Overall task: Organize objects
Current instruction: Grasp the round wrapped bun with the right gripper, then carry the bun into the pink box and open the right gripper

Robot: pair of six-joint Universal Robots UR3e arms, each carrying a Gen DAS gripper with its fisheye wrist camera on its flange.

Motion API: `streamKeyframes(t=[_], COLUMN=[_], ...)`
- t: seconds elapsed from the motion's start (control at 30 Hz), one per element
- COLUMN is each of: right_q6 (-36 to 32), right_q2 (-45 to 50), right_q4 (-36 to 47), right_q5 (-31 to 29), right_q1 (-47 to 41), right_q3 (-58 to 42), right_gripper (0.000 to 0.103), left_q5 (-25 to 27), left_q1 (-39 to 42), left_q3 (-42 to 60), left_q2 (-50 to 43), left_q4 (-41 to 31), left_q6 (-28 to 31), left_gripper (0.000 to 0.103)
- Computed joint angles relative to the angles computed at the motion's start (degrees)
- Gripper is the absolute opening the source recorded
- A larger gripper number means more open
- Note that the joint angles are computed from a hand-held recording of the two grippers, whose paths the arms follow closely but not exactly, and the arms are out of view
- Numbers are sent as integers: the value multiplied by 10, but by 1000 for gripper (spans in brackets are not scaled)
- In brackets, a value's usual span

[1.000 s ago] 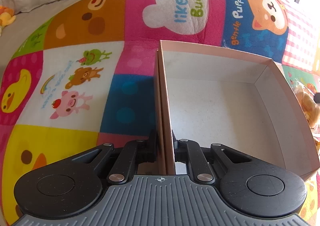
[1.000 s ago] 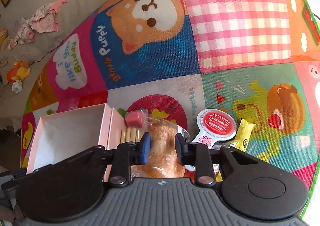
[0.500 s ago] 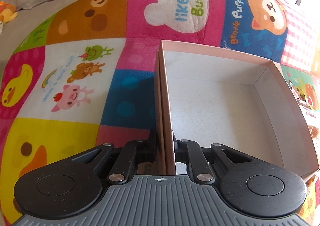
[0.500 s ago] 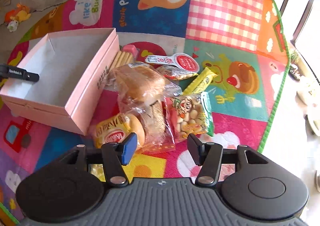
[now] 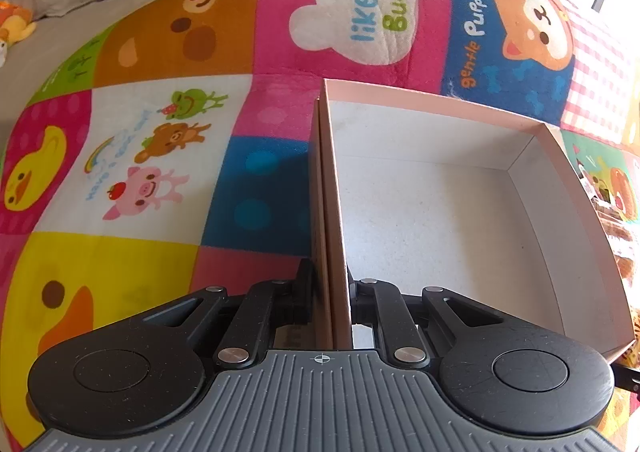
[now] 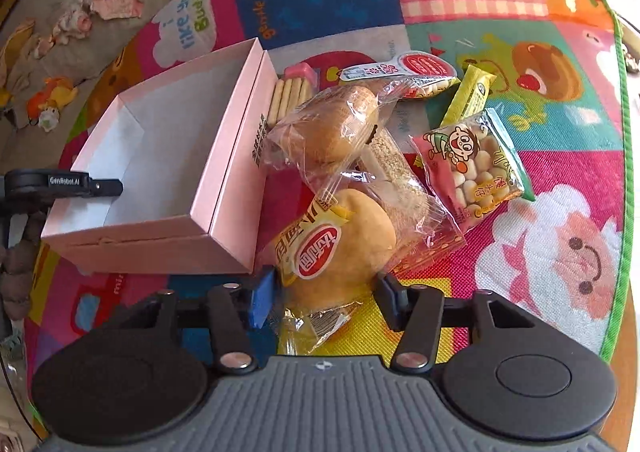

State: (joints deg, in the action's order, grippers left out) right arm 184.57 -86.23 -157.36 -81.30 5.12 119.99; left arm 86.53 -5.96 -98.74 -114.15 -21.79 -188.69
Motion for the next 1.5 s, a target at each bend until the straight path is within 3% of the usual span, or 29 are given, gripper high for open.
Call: streamKeyframes(t=[0.1, 0.3, 0.6, 0.73, 0.93, 1.07, 1.17, 1.23, 1.27, 1.3, 1.4, 1.5], right_q6=[-53, -143, -132, -121, -101, -88, -72, -47, -33, -31, -39, -24], right_q2=[-51, -172, -202, -179, -175, -108, 2, 83, 108, 133, 159, 155], right_q4=[32, 126, 226, 226, 255, 230, 179, 163, 160, 164, 142, 139], right_q5=[-38, -13, 59, 61, 95, 97, 110, 109, 100, 91, 43, 39], right_q1=[-5, -12, 46, 92, 87, 100, 112, 116, 117, 116, 104, 62], right_q3=[28, 85, 39, 9, -73, -193, -322, -416, -446, -479, -497, -459], right_gripper=[48, 48, 41, 40, 39, 39, 42, 69, 75, 75, 75, 75], left_q5=[-2, -4, -7, -12, -34, -37, -37, -35, -36, -38, -45, -48], left_q1=[1, 2, 4, 8, 21, 23, 23, 21, 22, 23, 27, 29], left_q3=[-5, -10, -16, -31, -46, -49, -49, -49, -49, -50, -53, -52], left_q2=[1, 4, 5, 12, 18, 19, 19, 19, 20, 21, 23, 22], left_q4=[7, 10, 17, 28, 39, 42, 42, 40, 40, 41, 40, 38], left_q6=[1, 5, 7, 11, 9, 7, 3, 0, 0, -1, 1, 2], left_gripper=[14, 14, 14, 14, 15, 15, 15, 15, 15, 15, 16, 16])
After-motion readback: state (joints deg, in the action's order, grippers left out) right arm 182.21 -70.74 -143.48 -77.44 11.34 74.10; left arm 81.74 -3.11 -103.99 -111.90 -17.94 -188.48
